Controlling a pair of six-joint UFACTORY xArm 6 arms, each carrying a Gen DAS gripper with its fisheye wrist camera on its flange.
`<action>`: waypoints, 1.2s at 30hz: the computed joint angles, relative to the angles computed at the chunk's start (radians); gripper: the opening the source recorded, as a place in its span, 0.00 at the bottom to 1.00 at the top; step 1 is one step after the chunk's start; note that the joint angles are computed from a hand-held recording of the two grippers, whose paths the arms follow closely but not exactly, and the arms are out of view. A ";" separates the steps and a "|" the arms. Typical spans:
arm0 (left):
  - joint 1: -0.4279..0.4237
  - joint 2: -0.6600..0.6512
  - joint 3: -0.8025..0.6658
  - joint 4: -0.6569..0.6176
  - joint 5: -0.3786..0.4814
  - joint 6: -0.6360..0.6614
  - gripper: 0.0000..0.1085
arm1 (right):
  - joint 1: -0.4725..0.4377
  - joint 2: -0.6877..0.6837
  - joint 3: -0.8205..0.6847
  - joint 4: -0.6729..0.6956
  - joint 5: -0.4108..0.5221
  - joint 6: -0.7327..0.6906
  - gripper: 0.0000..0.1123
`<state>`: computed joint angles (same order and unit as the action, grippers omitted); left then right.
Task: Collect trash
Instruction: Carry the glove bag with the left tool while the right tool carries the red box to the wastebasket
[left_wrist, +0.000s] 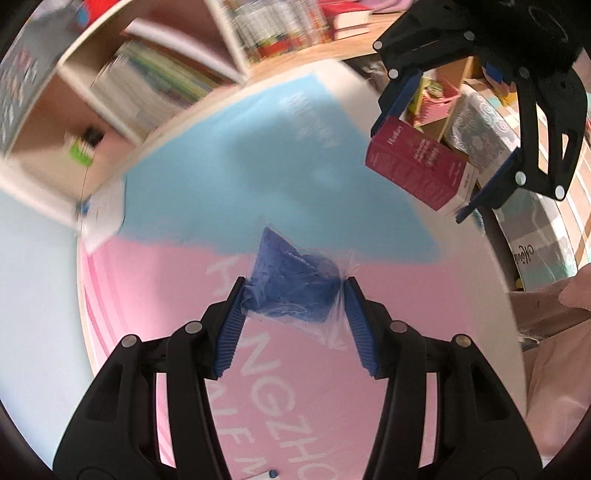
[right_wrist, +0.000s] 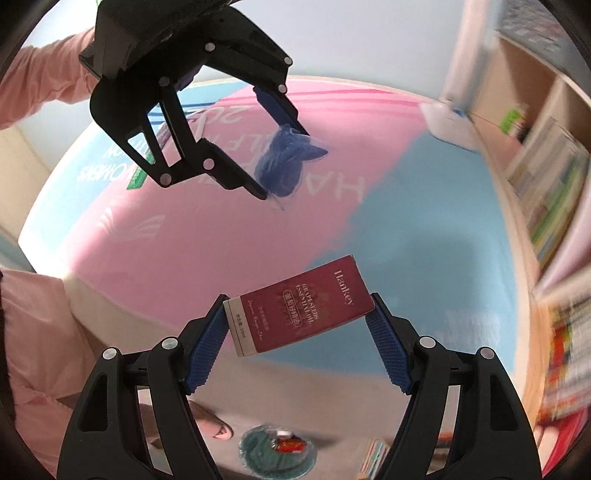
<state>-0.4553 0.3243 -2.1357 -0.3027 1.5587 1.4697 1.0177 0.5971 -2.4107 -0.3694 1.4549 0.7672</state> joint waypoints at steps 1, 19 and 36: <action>-0.015 -0.042 0.052 -0.002 -0.011 0.009 0.46 | 0.016 -0.043 0.063 -0.017 -0.010 0.034 0.66; -0.341 -0.534 0.682 0.031 -0.100 0.006 0.46 | 0.462 -0.407 0.535 -0.174 0.231 0.755 0.66; -0.676 -0.758 1.028 0.086 -0.150 -0.174 0.46 | 0.734 -0.365 0.592 -0.047 0.310 1.255 0.66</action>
